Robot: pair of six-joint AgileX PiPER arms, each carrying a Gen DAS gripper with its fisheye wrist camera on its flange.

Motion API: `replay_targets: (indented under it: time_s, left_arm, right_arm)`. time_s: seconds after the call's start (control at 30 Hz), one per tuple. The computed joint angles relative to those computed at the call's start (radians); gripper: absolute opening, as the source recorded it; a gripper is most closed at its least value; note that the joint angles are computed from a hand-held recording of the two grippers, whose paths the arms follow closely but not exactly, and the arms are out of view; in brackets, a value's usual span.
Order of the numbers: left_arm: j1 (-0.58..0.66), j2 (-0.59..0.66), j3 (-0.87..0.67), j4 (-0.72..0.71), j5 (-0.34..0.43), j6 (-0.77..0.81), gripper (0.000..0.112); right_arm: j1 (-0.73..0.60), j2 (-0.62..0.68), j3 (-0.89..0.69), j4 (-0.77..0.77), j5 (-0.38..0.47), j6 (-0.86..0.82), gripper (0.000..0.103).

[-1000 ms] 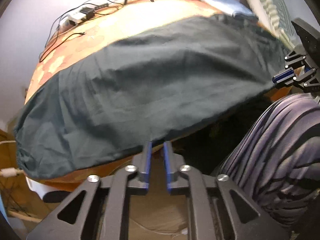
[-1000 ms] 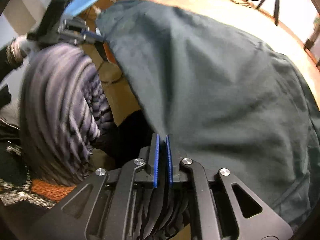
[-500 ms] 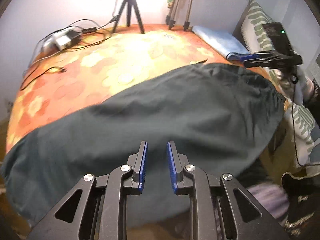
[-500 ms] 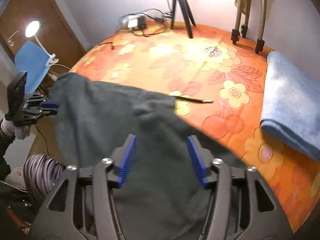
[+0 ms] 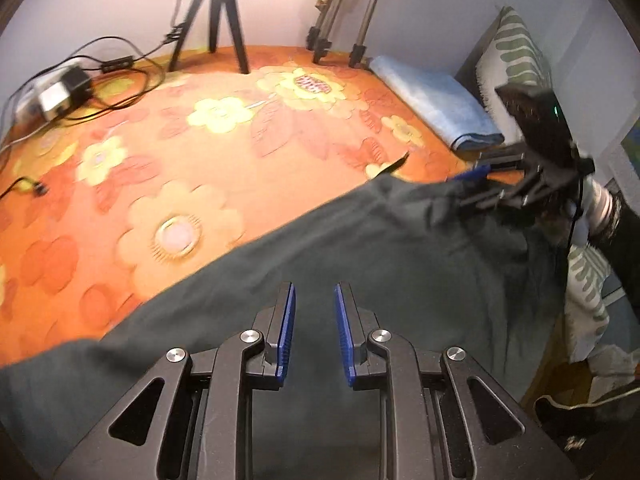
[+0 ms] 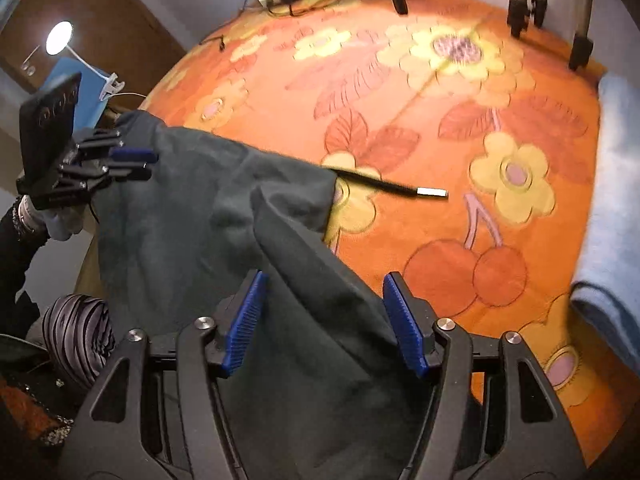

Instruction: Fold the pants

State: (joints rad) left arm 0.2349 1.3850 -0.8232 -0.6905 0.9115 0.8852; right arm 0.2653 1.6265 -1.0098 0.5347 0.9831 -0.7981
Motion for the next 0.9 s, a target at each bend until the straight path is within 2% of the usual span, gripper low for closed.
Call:
replay_targets:
  time_s: [0.03,0.07,0.17,0.27,0.33,0.37,0.4,0.47,0.57,0.63,0.77,0.83,0.9]
  left_arm:
    - [-0.019,0.014,-0.009,-0.007,-0.004,-0.004,0.019]
    - [-0.042,0.026,-0.016,-0.011,-0.012,-0.008,0.019]
    - [-0.107,0.062,-0.025,-0.029,-0.027,-0.006,0.019]
    - [-0.179,0.098,-0.019,-0.045,-0.054,-0.002,0.019]
    - [-0.203,0.109,-0.013,-0.053,-0.064,0.003,0.019]
    - [-0.223,0.109,-0.001,-0.053,-0.080,0.005,0.019]
    - [-0.239,0.103,0.009,-0.051,-0.096,0.006,0.019]
    - [-0.263,0.085,0.025,-0.039,-0.123,0.003,0.019]
    - [-0.281,0.058,0.043,-0.023,-0.137,0.009,0.019]
    - [-0.281,0.049,0.048,-0.020,-0.140,0.008,0.019]
    - [-0.283,0.030,0.066,-0.023,-0.152,0.021,0.019]
    - [-0.294,0.031,0.069,-0.025,-0.163,0.024,0.019]
    - [-0.292,0.026,0.077,-0.036,-0.170,0.039,0.019]
  right_arm:
    - [0.003,-0.010,0.018,0.002,-0.002,-0.006,0.031]
    - [0.016,-0.029,0.040,-0.012,-0.021,-0.002,0.015]
    - [0.069,-0.163,0.165,-0.036,-0.124,-0.007,0.010]
    - [0.142,-0.263,0.247,-0.090,-0.152,-0.018,0.010]
    - [0.167,-0.275,0.253,-0.125,-0.132,-0.006,0.013]
    - [0.156,-0.265,0.238,-0.126,-0.115,-0.001,0.025]
    - [0.132,-0.251,0.220,-0.107,-0.099,-0.003,0.043]
    - [0.008,-0.205,0.161,0.018,-0.026,-0.065,0.064]
    - [-0.138,-0.074,0.048,0.193,0.106,-0.089,0.066]
    - [-0.152,0.014,-0.023,0.227,0.110,-0.018,0.066]
    - [-0.096,0.159,-0.125,0.177,0.119,0.118,0.060]
    - [-0.065,0.200,-0.143,0.172,0.136,0.144,0.059]
    - [-0.035,0.201,-0.149,0.162,0.112,0.158,0.057]
